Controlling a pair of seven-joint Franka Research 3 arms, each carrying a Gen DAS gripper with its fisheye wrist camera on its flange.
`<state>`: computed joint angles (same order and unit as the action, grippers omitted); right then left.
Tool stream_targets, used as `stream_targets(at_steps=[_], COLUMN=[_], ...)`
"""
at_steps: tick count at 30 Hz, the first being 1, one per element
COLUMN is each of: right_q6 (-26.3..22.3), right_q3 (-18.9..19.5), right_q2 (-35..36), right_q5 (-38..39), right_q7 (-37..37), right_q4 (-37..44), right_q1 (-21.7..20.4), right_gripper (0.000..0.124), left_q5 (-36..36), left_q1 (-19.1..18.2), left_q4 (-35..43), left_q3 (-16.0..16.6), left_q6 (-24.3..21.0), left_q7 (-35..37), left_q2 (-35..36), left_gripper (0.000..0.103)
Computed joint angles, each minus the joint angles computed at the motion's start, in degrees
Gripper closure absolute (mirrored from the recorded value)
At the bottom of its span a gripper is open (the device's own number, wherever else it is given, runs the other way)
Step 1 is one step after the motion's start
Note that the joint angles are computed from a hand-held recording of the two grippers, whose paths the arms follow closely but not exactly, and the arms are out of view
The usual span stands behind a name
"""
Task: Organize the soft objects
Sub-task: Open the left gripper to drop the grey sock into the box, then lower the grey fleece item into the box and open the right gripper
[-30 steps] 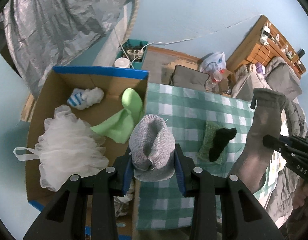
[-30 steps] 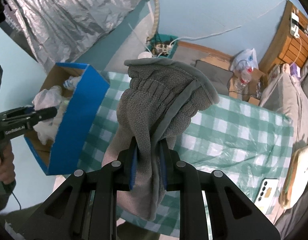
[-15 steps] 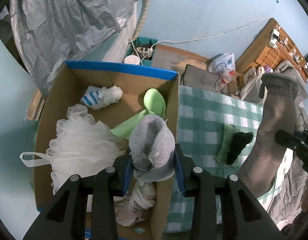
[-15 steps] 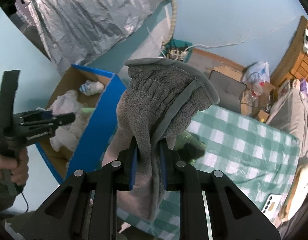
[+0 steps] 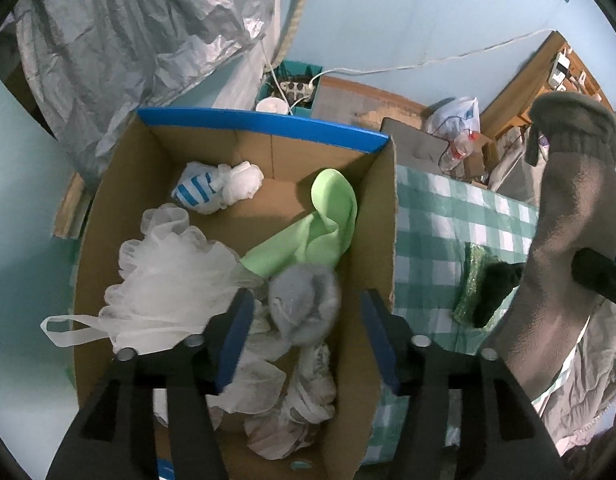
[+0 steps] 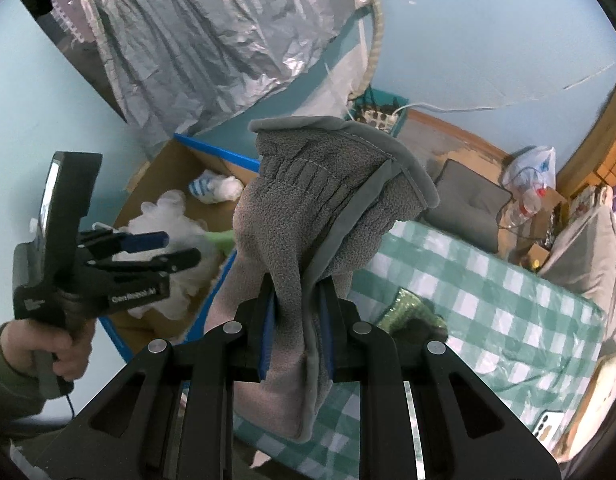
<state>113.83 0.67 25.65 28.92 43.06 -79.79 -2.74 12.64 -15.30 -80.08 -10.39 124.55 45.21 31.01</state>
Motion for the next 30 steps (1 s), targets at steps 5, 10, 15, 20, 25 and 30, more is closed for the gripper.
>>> stream_targets(at_steps=[5, 10, 15, 20, 25, 30], right_q6=[-0.5, -1.1, -1.9, -3.0, -2.7, -1.9], right_q3=[0.6, 1.2, 1.8, 2.3, 2.8, 3.0], right_q2=[-0.2, -0.5, -0.4, 0.8, 1.7, 3.1], right_q5=[0.1, 0.5, 1.1, 1.1, -0.2, -1.8], right_q7=[0.2, -0.3, -0.8, -0.7, -1.0, -0.4], right_q4=[0.0, -0.1, 0.1, 1.4, 1.7, 2.2], right_q1=[0.8, 1.9, 3.0, 4.3, 6.2, 8.1], right_gripper=[0.106, 0.106, 0.106, 0.106, 0.106, 0.106], left_q5=[0.3, 0.3, 0.5, 0.8, 0.6, 0.2], left_q1=[0.5, 1.7, 2.7, 3.5, 4.4, 5.2], left_q4=[-3.1, -8.8, -14.0, -18.8, -23.2, -26.2], left_q3=[0.3, 0.4, 0.4, 0.4, 0.3, 0.2], left_q6=[1.6, 4.3, 6.1, 7.2, 7.9, 8.2], left_q7=[-0.5, -2.4, -4.0, -5.9, -7.2, -7.5], left_q2=[-2.7, -7.2, -11.3, -14.6, -17.7, -20.0], left_gripper=[0.035, 0.035, 0.035, 0.035, 0.035, 0.035])
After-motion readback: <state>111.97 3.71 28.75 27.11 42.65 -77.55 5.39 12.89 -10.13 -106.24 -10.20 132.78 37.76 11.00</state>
